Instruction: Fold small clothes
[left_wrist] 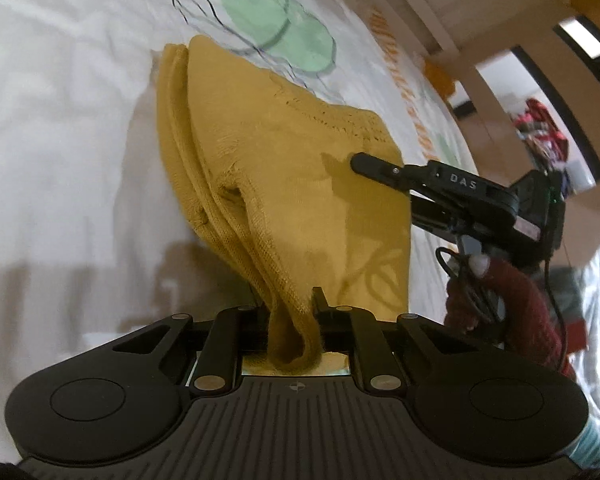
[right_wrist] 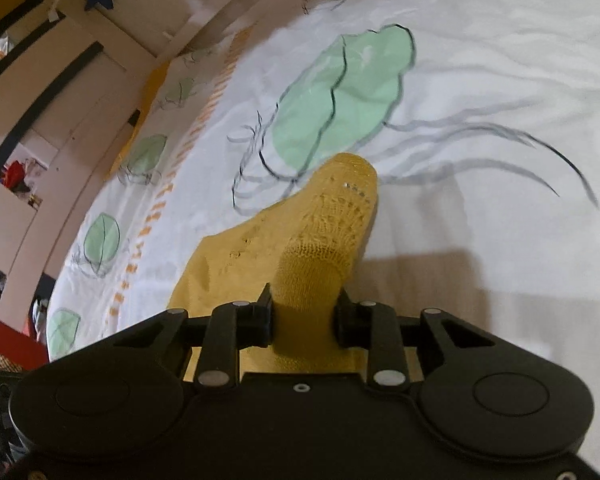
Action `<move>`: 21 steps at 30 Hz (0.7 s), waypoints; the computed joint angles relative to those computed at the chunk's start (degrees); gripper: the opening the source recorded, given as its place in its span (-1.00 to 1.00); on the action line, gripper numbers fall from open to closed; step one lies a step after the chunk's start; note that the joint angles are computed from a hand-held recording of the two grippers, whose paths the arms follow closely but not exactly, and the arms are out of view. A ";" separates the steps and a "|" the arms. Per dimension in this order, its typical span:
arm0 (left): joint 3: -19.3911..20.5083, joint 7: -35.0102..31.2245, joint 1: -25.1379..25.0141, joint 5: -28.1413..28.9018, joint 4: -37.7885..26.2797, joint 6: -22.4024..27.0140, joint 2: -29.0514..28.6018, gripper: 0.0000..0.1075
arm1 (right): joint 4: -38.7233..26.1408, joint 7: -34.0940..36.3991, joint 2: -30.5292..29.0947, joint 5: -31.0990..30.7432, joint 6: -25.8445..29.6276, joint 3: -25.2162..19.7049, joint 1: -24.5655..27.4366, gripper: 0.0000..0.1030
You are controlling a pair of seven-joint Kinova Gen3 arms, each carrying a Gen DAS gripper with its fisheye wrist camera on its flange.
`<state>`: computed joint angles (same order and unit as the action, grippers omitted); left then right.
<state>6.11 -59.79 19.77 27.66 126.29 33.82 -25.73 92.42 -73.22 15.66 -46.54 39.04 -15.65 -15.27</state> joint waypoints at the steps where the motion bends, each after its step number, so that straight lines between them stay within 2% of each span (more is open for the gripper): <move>1: 1.74 1.54 -0.41 -0.16 0.16 0.34 -0.99 -0.74 | 1.09 -0.57 -1.24 0.34 0.65 0.23 0.16 -0.24; 7: 11.51 11.97 -3.57 -4.42 -0.95 4.83 -6.61 -0.74 | 8.76 -1.61 -8.39 -1.66 3.78 2.66 0.68 -0.24; 10: 14.91 16.08 -4.95 -6.92 -2.04 7.56 -7.71 -0.73 | 12.59 -0.28 -11.56 -3.75 3.98 4.07 0.33 -0.22; 13: 20.42 21.29 -7.84 -10.20 -3.54 11.29 -8.52 -0.73 | 14.49 -3.44 -14.34 -0.20 2.36 5.11 -1.62 -0.08; 15: 23.07 23.70 -9.12 -12.06 -4.76 12.98 -8.13 -0.72 | 15.32 -6.48 -15.92 2.57 1.08 5.62 -2.69 0.20; 21: 29.84 28.49 -10.58 -17.00 -7.69 17.66 -6.82 -0.73 | 18.48 -12.28 -21.77 11.31 -5.27 5.72 -6.08 0.33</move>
<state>35.95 -31.30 9.20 10.65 118.60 51.48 -32.55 110.90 -85.50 -6.11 -35.23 33.78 -9.93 -21.35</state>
